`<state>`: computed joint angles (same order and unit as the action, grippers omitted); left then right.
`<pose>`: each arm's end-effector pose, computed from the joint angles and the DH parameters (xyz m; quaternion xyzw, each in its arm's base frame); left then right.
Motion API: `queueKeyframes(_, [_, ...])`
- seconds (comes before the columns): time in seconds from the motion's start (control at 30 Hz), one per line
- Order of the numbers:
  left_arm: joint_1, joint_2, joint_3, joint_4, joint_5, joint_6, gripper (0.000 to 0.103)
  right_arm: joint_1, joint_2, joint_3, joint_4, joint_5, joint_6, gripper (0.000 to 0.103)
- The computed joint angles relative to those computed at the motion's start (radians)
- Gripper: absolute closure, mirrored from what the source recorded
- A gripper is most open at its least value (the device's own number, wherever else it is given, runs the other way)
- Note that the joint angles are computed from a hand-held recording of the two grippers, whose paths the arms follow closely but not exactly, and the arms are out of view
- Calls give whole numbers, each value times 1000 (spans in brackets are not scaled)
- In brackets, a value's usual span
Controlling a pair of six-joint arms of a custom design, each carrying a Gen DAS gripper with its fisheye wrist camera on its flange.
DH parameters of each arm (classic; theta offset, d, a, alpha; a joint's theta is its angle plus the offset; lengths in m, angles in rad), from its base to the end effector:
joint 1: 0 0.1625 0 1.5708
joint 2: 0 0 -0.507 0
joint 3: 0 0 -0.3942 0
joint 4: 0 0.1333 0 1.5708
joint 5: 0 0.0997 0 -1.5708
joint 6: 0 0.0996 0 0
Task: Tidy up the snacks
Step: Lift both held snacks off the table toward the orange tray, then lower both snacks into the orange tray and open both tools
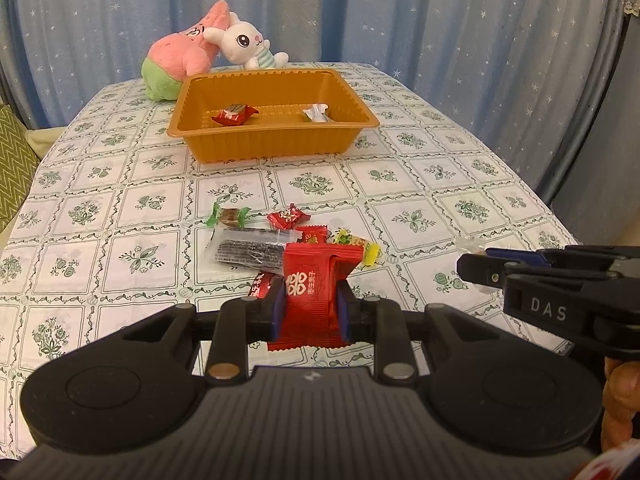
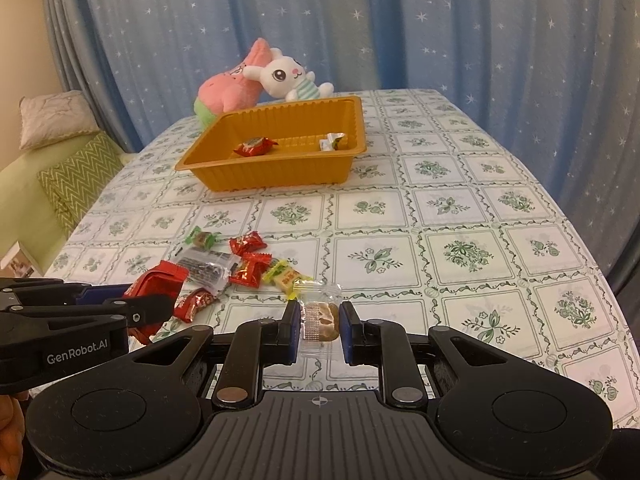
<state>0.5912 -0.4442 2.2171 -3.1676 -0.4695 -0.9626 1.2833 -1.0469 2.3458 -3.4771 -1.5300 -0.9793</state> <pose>-0.2655 -0.4458 -0.0676 0.0532 0.8485 -0.3880 0.3560 -0.0095 -0.5167 0.1970 0.3292 -0.8955 0.2525 0.1613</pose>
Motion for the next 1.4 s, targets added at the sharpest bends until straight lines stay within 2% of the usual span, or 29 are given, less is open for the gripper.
queueKeyframes(0.9, [28, 2, -7, -52, -3, 36, 80, 7, 27, -36, 24, -28, 5, 82])
queueKeyframes(1.2, [67, -7, -26, -120, 18, 127, 80, 33, 62, -87, 44, -34, 12, 82])
queueKeyframes(1.4, [112, -21, -70, -200, 47, 268, 80, 75, 97, -163, 78, -25, 29, 82])
